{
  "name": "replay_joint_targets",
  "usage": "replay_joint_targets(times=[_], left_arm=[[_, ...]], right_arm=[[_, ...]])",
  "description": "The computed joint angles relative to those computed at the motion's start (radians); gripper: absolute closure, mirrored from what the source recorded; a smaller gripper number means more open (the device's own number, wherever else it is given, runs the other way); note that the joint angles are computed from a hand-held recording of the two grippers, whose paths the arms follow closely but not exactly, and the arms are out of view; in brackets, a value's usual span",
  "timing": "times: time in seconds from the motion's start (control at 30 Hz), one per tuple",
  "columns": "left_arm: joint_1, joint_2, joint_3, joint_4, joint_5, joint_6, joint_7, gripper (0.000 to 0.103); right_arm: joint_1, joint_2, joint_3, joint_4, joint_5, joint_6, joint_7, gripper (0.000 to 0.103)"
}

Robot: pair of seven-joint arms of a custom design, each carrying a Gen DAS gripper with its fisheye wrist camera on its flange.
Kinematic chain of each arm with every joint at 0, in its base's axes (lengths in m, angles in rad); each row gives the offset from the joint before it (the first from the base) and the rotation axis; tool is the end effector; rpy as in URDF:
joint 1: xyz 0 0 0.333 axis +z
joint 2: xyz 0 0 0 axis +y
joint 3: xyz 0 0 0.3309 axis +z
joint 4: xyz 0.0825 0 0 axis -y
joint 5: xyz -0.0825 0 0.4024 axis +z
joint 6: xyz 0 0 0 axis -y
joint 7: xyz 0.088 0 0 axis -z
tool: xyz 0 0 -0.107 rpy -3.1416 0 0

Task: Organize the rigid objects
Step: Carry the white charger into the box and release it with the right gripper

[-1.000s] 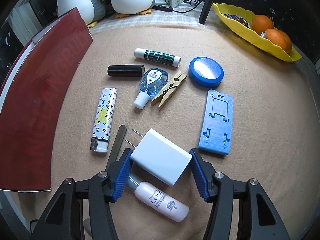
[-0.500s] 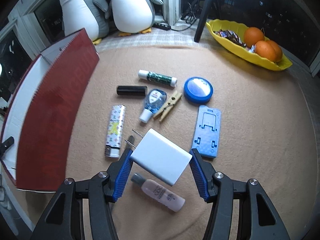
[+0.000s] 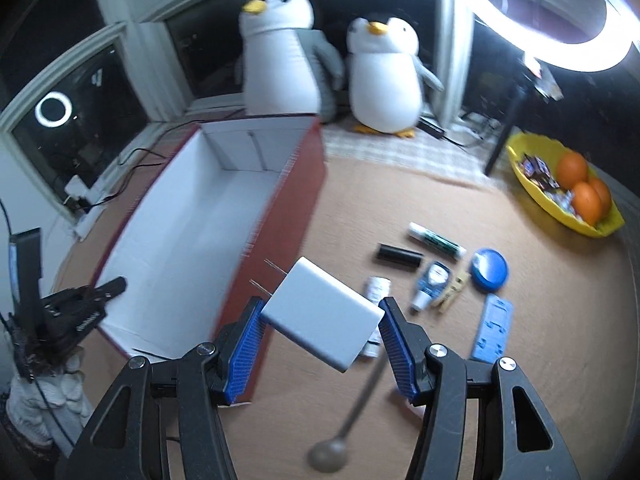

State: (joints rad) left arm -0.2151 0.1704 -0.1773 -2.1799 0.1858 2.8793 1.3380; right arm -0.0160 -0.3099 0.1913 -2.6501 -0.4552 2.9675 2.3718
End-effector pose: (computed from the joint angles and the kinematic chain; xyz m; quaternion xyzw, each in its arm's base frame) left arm 0.5614 -0.2408 0.3742 -0.5664 0.7805 -0.2190 0.1487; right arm 0.4418 0.1091 0.4084 -0.6027 0.7307 -0.2129 0.2398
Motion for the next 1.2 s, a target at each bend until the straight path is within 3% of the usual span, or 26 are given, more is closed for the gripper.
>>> replay_joint_targets(times=[0.3,0.77,1.2], left_arm=[[0.006,0.0,-0.006,-0.007,-0.024,0.017,0.024,0.096],[0.012,-0.003,-0.014,-0.017,-0.061,0.035,0.067,0.096],[0.009,-0.002,-0.011,-0.012,-0.06,0.027,0.084,0.096]], right_arm=[[0.058,0.116,0.016,0.122,-0.061,-0.007,-0.001,0.049],[0.21,0.24,-0.084,0.21,-0.03,-0.042,-0.051,0.049],[0.211,0.215,-0.095,0.185,-0.025,-0.02,-0.034,0.049]])
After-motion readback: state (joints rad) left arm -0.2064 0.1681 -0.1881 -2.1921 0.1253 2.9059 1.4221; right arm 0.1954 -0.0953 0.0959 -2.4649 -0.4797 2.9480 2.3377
